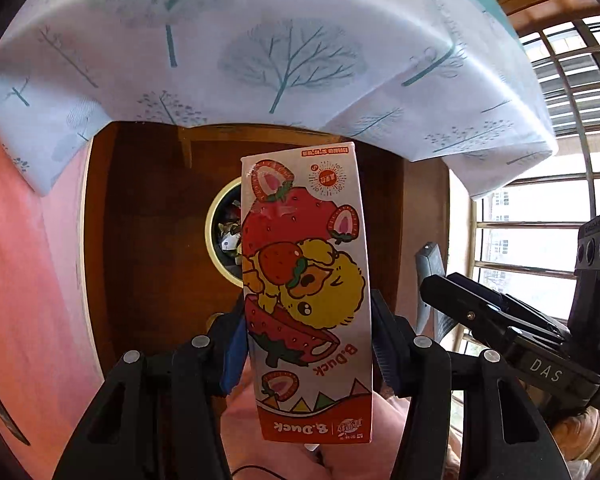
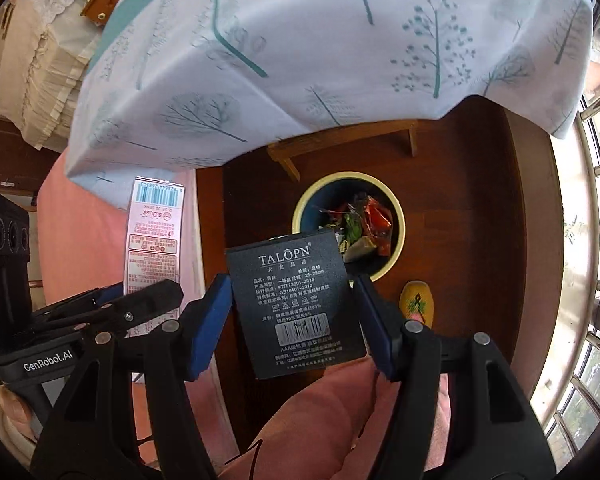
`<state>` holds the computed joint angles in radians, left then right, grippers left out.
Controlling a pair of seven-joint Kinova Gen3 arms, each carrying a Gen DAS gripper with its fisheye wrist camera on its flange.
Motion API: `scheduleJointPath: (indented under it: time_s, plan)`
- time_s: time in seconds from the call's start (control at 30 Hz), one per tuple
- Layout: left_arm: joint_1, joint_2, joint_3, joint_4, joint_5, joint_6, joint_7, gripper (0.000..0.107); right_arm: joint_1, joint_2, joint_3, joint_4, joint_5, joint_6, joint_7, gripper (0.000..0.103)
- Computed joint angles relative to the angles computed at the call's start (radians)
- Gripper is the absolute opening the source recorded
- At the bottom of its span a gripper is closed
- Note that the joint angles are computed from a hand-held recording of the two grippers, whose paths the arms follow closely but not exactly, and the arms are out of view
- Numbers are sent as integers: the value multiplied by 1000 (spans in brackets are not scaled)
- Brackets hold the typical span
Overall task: Collect trash
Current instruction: 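Carry the black box and strawberry carton with both tools over the bin, then open both tools to drop the box and carton into the bin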
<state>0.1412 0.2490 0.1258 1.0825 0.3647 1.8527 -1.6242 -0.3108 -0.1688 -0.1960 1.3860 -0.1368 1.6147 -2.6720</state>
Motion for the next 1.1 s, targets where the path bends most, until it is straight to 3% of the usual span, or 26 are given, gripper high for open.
scheduleJointPath:
  time_s: [0.1, 0.2, 0.27, 0.4, 0.6, 0.8, 0.9, 0.97, 1.1]
  plan:
    - [35, -26, -16, 139, -44, -104, 3, 54, 46, -24, -6, 139, -36, -80, 41, 59]
    - [120, -52, -106, 278, -47, -226, -9, 55, 56, -42, 19, 278, -62, -187, 97, 59]
    - [146, -62, -129, 362, -36, -307, -15, 55, 31, -50, 46, 367, -63, -261, 121, 59]
    - [63, -43, -4, 486, -46, -443, 0, 55, 52, -54, 61, 513, -75, -401, 167, 60]
    - [84, 34, 17, 582, -64, -599, 1, 55, 71, 10, 81, 689, -96, -639, 243, 60]
    - [101, 83, 30, 608, -78, -661, 6, 55, 65, 137, 82, 767, -83, -833, 281, 62]
    - [106, 121, 36, 609, -91, -681, -19, 56, 64, 210, 90, 777, -87, -882, 293, 65]
    - [117, 133, 38, 608, -104, -686, -16, 61, 54, 236, 90, 788, -63, -925, 268, 76]
    - [129, 143, 37, 603, -127, -688, -17, 81, 38, 242, 89, 808, -24, -979, 247, 77]
